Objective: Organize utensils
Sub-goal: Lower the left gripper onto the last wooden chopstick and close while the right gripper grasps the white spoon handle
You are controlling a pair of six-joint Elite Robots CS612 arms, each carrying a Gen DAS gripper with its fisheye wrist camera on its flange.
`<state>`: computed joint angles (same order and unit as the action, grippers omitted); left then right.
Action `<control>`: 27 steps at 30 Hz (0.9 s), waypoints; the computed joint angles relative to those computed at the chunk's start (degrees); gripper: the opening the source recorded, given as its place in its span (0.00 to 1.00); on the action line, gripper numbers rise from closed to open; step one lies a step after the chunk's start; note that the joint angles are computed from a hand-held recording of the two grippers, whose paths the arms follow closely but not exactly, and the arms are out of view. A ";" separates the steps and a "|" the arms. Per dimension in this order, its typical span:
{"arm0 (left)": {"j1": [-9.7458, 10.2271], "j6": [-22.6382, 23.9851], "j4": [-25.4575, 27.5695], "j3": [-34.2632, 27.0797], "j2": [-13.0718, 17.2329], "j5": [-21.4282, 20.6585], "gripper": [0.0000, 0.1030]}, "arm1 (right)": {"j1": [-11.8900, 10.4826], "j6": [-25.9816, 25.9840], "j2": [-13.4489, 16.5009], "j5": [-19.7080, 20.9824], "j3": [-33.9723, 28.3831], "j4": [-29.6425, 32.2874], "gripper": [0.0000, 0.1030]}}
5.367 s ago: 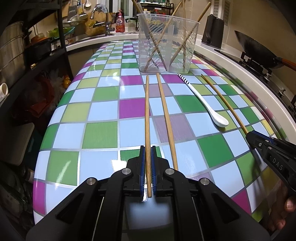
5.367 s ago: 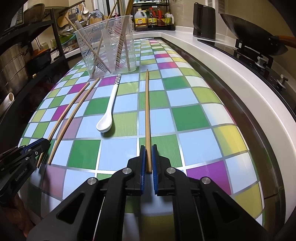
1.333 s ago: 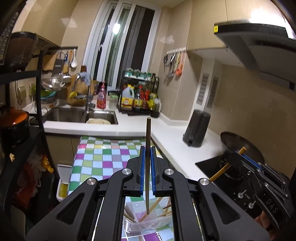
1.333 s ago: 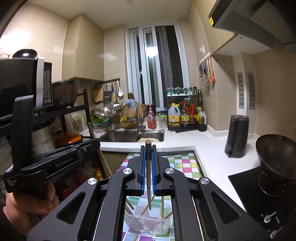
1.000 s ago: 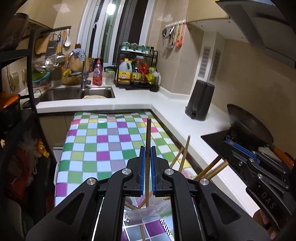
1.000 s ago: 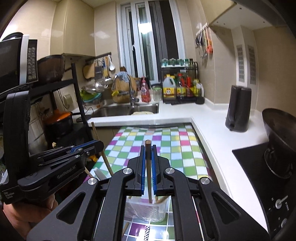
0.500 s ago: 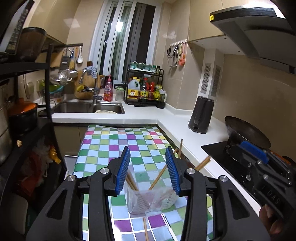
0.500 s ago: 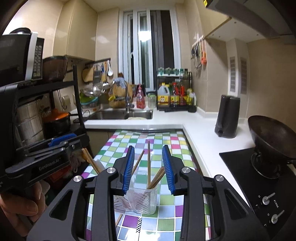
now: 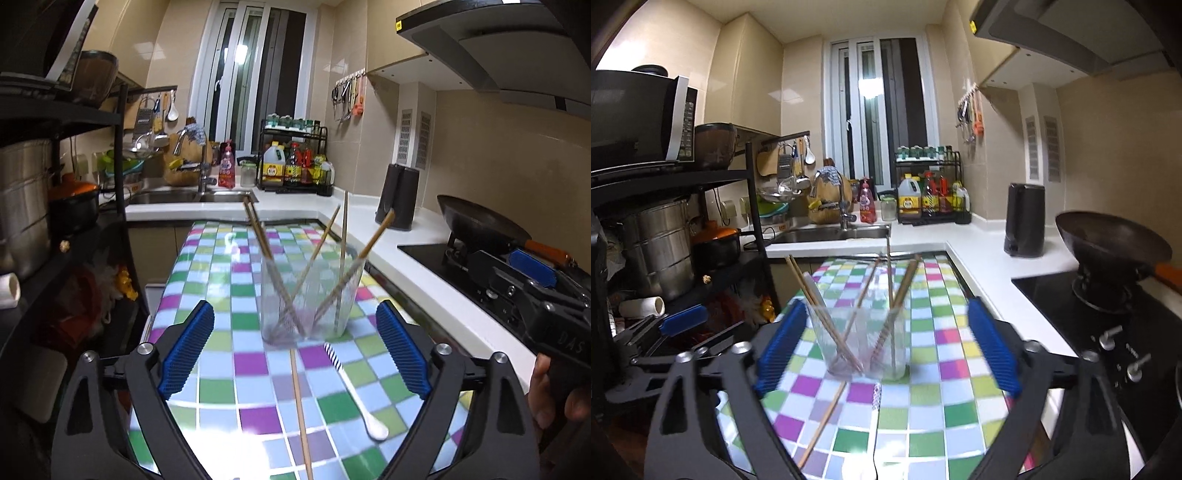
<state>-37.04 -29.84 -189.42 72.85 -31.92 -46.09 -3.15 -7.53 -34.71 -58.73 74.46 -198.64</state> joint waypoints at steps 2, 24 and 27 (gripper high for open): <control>-0.32 -2.35 0.99 1.18 -0.04 0.16 0.86 | -0.12 -0.12 -0.17 -1.31 0.78 2.28 0.95; -0.24 -16.82 12.14 6.46 0.13 -11.14 0.44 | -0.13 -7.82 0.74 -2.73 6.65 15.63 0.66; 0.07 -17.74 12.06 6.21 0.39 -13.41 0.37 | -0.27 -7.61 0.91 -1.65 6.30 18.00 0.53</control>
